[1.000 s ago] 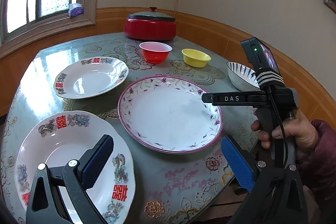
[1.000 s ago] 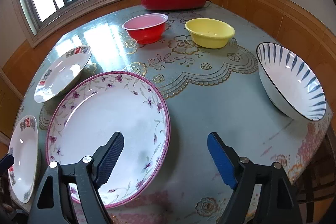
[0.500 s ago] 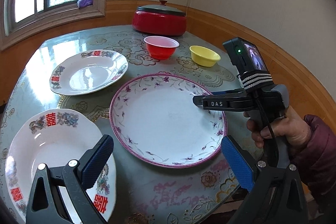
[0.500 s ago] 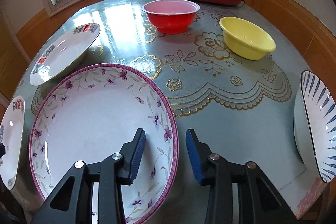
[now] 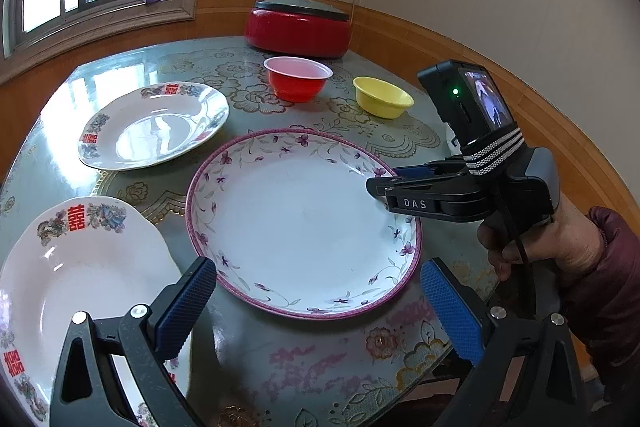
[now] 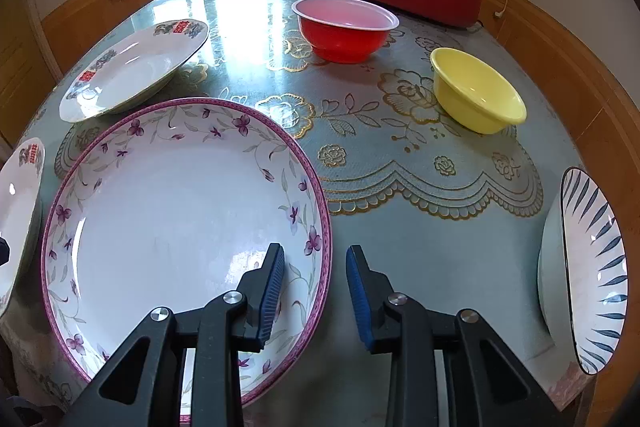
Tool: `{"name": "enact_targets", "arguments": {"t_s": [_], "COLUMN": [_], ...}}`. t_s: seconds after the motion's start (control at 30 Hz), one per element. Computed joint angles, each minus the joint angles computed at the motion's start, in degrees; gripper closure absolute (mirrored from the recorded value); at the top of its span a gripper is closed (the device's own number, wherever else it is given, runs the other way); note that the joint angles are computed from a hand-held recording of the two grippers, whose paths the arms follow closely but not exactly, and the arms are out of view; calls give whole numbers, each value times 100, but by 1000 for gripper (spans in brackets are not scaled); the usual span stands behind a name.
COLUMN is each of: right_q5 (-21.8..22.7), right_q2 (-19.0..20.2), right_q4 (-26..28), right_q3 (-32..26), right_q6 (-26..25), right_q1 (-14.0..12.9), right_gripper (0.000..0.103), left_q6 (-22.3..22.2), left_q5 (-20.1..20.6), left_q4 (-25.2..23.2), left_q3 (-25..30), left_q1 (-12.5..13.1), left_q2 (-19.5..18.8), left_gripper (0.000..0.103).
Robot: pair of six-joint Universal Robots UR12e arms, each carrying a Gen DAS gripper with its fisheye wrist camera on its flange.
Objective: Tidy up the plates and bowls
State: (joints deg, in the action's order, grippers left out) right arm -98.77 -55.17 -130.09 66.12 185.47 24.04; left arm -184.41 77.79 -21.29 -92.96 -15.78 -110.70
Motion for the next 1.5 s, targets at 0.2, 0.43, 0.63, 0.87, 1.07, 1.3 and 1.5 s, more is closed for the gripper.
{"name": "enact_targets", "arguments": {"t_s": [0.2, 0.43, 0.63, 0.87, 1.07, 1.3, 1.5], "right_q5": [343, 781, 1076, 1661, 1694, 1526, 1325], "right_q2": [48, 424, 979, 1624, 1941, 1931, 1464], "right_q4": [152, -73, 549, 1783, 2644, 2937, 2390], "right_q3": [-120, -741, -1743, -2988, -3713, -3764, -2853], "right_q6": [-182, -986, -1943, -2931, -3670, -4032, -3715], "right_q1": [-89, -115, -53, -31, -18, -11, -58], "right_gripper": [71, 70, 67, 55, 54, 54, 55], "left_q6": [-32, 32, 54, 191, 56, -20, -24], "left_q5": [90, 55, 100, 62, 85, 139, 171], "left_q4": [-90, -276, -407, -590, -538, -442, -393], "left_q3": [-18, -41, -17, 72, 76, 102, 172], "left_q1": [-26, -75, -102, -124, -101, -85, -102], "left_q2": [11, 19, 12, -56, -63, -96, -160], "left_gripper": [2, 2, 2, 5, 5, 5, 4]}}
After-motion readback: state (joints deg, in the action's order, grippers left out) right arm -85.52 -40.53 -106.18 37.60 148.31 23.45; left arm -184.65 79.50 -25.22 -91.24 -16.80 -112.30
